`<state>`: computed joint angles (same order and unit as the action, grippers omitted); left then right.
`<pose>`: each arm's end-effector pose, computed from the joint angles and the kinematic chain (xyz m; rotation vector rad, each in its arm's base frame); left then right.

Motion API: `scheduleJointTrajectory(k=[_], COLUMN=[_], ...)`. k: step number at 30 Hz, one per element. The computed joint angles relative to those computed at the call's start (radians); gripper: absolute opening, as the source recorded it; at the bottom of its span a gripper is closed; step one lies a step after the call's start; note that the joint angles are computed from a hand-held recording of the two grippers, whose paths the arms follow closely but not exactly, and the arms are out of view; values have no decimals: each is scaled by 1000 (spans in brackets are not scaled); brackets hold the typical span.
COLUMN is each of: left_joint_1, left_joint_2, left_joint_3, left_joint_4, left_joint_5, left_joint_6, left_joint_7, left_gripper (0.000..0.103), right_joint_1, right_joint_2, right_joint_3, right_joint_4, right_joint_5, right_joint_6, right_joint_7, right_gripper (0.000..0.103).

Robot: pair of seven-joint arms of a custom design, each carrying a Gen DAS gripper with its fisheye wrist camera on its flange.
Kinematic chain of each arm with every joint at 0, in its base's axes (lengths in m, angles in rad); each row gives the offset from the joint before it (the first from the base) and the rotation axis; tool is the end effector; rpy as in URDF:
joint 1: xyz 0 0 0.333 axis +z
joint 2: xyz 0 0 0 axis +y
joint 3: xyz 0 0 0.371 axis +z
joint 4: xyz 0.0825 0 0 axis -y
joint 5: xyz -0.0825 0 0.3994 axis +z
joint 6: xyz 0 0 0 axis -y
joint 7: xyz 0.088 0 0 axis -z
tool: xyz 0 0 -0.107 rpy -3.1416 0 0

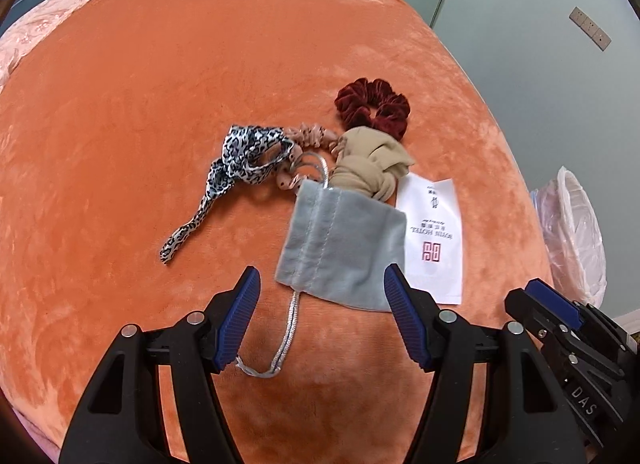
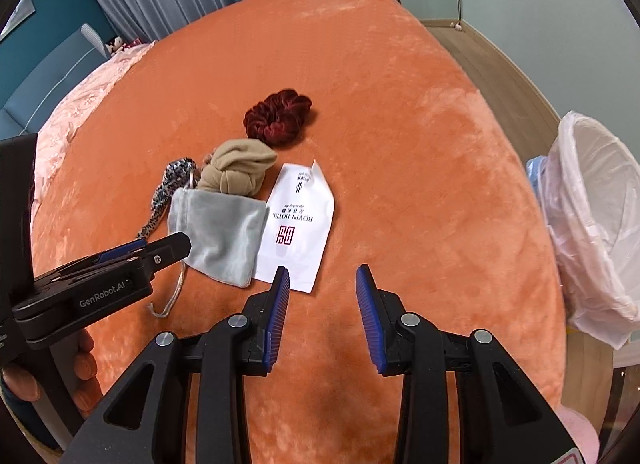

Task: Collect trash
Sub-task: 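Grasp the white hotel packet with the right tool while the left tool grasps the grey pouch, then carry the grey pouch and hotel packet over the bin and open both tools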

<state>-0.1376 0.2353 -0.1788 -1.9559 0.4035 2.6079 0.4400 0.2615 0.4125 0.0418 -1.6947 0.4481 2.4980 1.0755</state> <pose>0.6290 -0.2064 0.4485 -2.4456 1.4124 -0.5801 0.7003 0.2118 0.4408 -2.2486 1.3591 -0.0963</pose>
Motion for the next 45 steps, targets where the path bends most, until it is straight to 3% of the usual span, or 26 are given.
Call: scheduleJointTrajectory(k=[10, 13, 16, 21, 37, 45], left_joint_1=[23, 30, 31, 27, -30, -72], left_joint_2=[36, 43, 46, 35, -24, -5], left_joint_3=[-14, -21, -24, -23, -7, -16], left_joint_4=[7, 10, 11, 2, 39, 136], left_joint_5=[-61, -87, -98, -99, 15, 80], left_joint_6=[34, 41, 39, 50, 57, 6], left_joint_7=[74, 91, 106, 110, 24, 18], left_gripper=[43, 34, 19, 8, 5, 5], right_joint_1=[19, 16, 15, 10, -54, -117], right_joint_2=[76, 92, 101, 87, 2, -63], right_joint_3=[2, 9, 14, 28, 36, 40], right_joint_4=[59, 76, 83, 63, 40, 21], right_joint_5=[-19, -11, -5, 29, 177, 298], right_joint_6=[-60, -88, -107, -99, -28, -3], right_joint_7=[47, 44, 35, -1, -78, -156], right_gripper=[33, 25, 8, 3, 1, 1])
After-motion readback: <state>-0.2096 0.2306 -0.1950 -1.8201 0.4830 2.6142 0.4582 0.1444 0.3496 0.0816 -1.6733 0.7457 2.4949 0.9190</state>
